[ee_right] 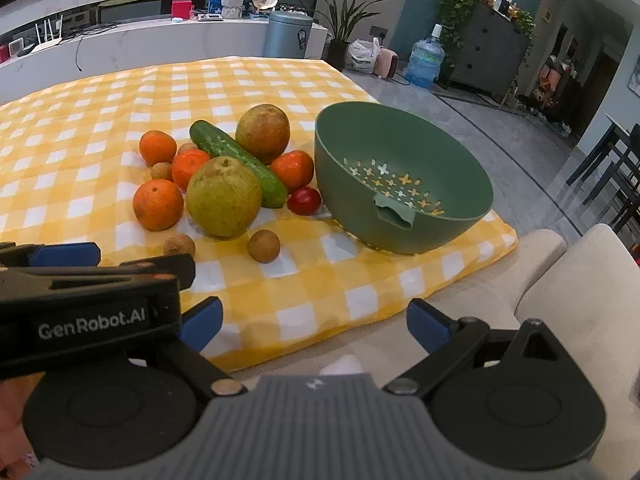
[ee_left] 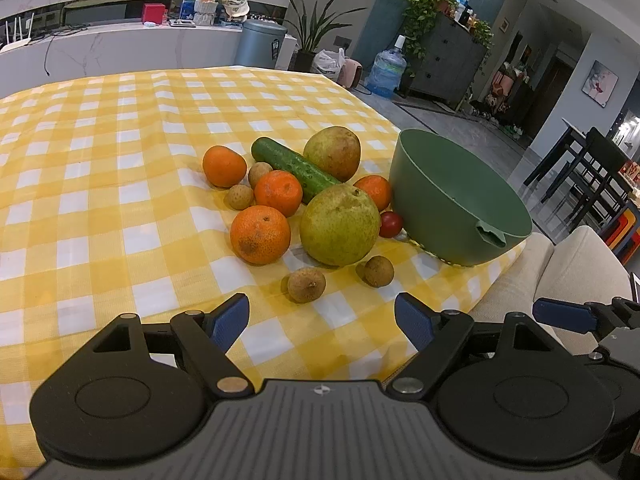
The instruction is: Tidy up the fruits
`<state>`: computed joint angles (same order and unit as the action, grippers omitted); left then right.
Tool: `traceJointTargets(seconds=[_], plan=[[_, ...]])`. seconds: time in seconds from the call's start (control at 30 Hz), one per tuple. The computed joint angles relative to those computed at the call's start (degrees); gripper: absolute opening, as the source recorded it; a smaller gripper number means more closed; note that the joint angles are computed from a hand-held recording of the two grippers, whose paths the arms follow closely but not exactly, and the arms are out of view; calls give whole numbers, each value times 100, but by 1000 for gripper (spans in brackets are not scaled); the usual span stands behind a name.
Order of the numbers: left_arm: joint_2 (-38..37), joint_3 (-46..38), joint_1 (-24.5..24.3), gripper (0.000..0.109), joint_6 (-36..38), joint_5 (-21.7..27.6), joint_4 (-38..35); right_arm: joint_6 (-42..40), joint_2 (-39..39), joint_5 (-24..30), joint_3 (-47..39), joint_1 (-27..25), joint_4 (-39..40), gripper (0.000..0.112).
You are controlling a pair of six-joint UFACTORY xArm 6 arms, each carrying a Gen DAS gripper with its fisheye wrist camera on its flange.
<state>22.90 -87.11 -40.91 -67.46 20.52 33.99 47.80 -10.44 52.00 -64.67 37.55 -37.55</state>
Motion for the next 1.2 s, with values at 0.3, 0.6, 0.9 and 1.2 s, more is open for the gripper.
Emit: traceJointTargets(seconds=[0.3,0.6,0.9,1.2], plan=[[4,-5,4,97,-67,12,82,41,7,-106,35,-16,-82,95],[2,-8,21,97,126,15,-160,38,-17,-347,118,-119,227,95],[-11,0,30,97,125,10,-149,64,-24,-390,134,-115,185,95],[-26,-2,32,97,91,35,-88,62,-28,-409,137,-117,185,95]])
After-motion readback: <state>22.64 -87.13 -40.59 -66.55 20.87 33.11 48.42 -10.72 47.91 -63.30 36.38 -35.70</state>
